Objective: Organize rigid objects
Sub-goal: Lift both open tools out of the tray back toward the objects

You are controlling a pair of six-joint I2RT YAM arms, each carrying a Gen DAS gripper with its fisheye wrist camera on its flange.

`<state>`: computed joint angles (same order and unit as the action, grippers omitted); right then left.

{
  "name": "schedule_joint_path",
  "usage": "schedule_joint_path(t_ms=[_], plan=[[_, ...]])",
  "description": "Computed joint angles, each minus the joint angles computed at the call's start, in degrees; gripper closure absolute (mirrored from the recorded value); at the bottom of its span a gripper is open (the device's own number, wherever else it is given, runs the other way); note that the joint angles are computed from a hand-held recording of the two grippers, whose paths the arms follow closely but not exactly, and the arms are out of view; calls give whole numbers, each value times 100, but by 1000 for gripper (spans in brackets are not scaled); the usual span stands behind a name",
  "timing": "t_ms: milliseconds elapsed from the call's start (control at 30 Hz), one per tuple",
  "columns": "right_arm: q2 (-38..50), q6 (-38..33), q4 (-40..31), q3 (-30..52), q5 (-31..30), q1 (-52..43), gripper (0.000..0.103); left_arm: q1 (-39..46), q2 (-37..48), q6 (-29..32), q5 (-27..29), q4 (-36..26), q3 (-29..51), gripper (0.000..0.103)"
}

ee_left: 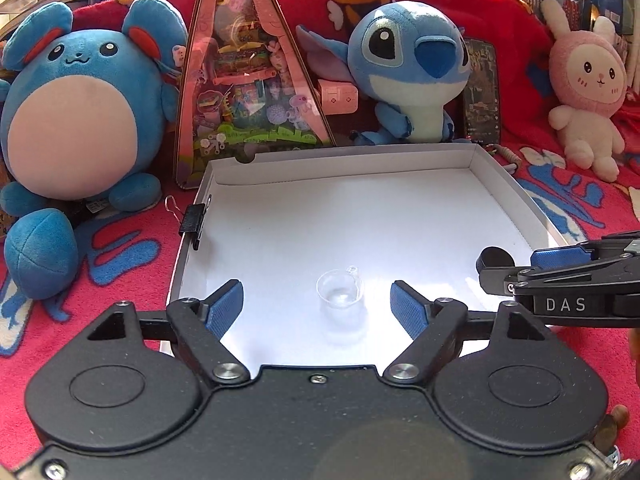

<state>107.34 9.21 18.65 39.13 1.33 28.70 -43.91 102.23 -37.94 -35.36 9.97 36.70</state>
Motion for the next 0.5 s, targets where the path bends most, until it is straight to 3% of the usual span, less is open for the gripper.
schedule_joint_path(t_ms=[333,500], plan=[[-985,-385,885,-1292,-183,-22,18,-829,-800,-419,-439,-180,-646,13],[-1475,-518,1182,-1862,-193,49,16,-1380,-1128,-1058,-727,-649,-856,12]])
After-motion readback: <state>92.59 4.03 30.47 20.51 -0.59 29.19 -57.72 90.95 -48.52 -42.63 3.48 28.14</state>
